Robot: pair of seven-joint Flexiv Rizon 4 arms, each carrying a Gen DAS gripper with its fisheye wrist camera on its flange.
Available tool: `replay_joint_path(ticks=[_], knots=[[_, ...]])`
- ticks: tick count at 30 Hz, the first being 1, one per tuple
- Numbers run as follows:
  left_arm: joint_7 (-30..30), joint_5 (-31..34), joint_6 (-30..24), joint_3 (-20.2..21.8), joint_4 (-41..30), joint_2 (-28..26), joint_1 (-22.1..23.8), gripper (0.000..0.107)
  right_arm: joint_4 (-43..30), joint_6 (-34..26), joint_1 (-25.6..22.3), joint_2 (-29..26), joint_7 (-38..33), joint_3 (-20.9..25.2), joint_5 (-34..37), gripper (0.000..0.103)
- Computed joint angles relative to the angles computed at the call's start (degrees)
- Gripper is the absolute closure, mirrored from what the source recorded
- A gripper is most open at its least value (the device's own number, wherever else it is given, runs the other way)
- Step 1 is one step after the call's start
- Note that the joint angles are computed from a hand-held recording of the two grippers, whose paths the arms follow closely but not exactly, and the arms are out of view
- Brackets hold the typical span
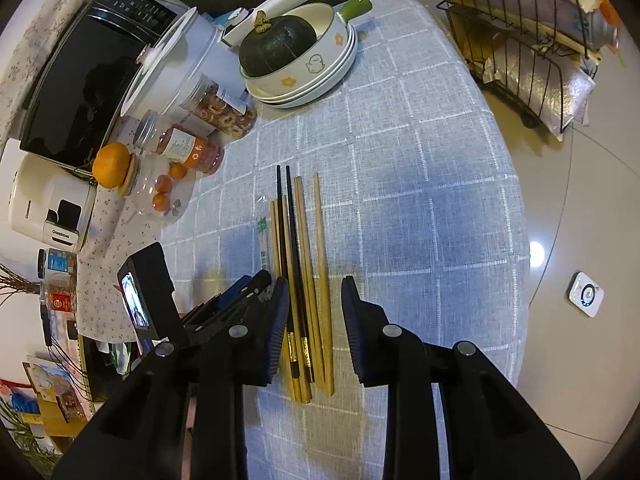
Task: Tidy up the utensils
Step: 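Grasp the plastic-wrapped chopstick with the left tool, then grasp a single wooden chopstick with the right tool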
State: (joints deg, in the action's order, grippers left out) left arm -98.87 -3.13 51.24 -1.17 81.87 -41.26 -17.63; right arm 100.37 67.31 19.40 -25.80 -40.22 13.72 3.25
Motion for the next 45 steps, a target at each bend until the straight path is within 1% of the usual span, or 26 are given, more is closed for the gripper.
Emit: replay_joint_path(ticks=[4,7,8,9,10,12,14,17,19,21,24,26,29,32,34,35,38,40,45], knots=[[1.55,0.51,-0.86,-0.17,-1.18,-0.61,-0.24,0.083,-0.53,-0.52,-0.03,-0.38,-0.38,0.10,0.06,0.075],[1.86,-0.62,-0.77,-0.81,-1.86,-1.24,0.28,0.083,-0.74,-0.95,0.23,-0.55,-0.42,-0.12,-0.26,0.075],[2.11,-0.28,-0.52,-0.67,-2.27,-1.59,0.01,0.087,-0.81,-1.15,0.32,-0.62,-0.44,-0.20,-0.43,0.075],[2.43,0.19,-0.56,-0.46,-2.65,-1.90,-0.32,0.097,-0.91,-1.27,0.37,-0.75,-0.62,-0.25,-0.62,0.075],[2.42,0.69,0.21,-0.21,-2.61,-2.03,-0.73,0.099,-1.05,-1.52,0.45,-0.92,-0.80,-0.36,-0.91,0.075],[3.79,-2.98,1.60,-3.08,-0.29,-1.38,1.37,0.103,-1.39,-2.49,0.49,-1.36,-1.21,-0.55,-1.44,0.075],[5.60,-6.43,1.81,-5.46,1.65,-0.67,2.86,0.103,-1.68,-3.44,0.54,-1.77,-1.26,-0.75,-1.72,0.075],[7.88,-8.90,2.21,-6.67,3.62,0.09,3.10,0.103,-2.15,-4.70,0.56,-2.36,-1.33,-1.12,-2.15,0.075],[8.16,-10.12,2.09,-6.64,4.12,0.44,2.97,0.103,-2.51,-5.36,0.75,-2.73,-1.61,-1.30,-2.72,0.075],[7.44,-9.91,2.25,-5.47,4.18,1.15,2.37,0.103,-3.33,-6.33,0.77,-3.41,-2.59,-1.10,-3.10,0.079],[8.46,-11.24,4.82,-6.12,6.69,3.00,3.24,0.103,-4.44,-7.65,0.81,-4.47,-4.12,-0.93,-3.37,0.083],[10.30,-12.84,7.08,-7.41,8.92,4.50,4.22,0.103,-5.51,-8.71,0.84,-5.57,-5.12,-0.86,-3.43,0.085],[12.44,-15.24,9.09,-8.72,11.92,6.56,5.25,0.103,-7.40,-9.68,0.66,-7.64,-7.34,-0.21,-2.82,0.087],[17.40,-18.74,12.61,-11.37,16.02,9.53,7.17,0.103,-9.15,-10.72,1.15,-9.56,-8.77,-0.27,-2.89,0.087],[19.55,-21.00,13.85,-12.45,17.69,10.98,7.59,0.103,-10.18,-11.47,1.36,-10.57,-9.47,-0.19,-2.71,0.088],[21.68,-22.93,14.86,-13.72,19.25,12.30,8.47,0.103,-10.73,-11.70,1.54,-11.12,-9.70,-0.24,-2.70,0.088],[24.47,-26.04,16.22,-14.46,20.84,14.34,8.38,0.103,-12.10,-12.19,2.21,-12.42,-9.78,-0.72,-2.94,0.088],[27.91,-29.71,17.16,-15.79,22.95,16.58,9.52,0.103,-12.79,-12.42,2.63,-13.19,-9.75,-1.00,-3.27,0.088],[34.47,-38.26,19.52,-16.50,26.51,20.42,10.15,0.103,-15.46,-13.36,2.86,-15.21,-9.93,-0.96,-3.09,0.088]])
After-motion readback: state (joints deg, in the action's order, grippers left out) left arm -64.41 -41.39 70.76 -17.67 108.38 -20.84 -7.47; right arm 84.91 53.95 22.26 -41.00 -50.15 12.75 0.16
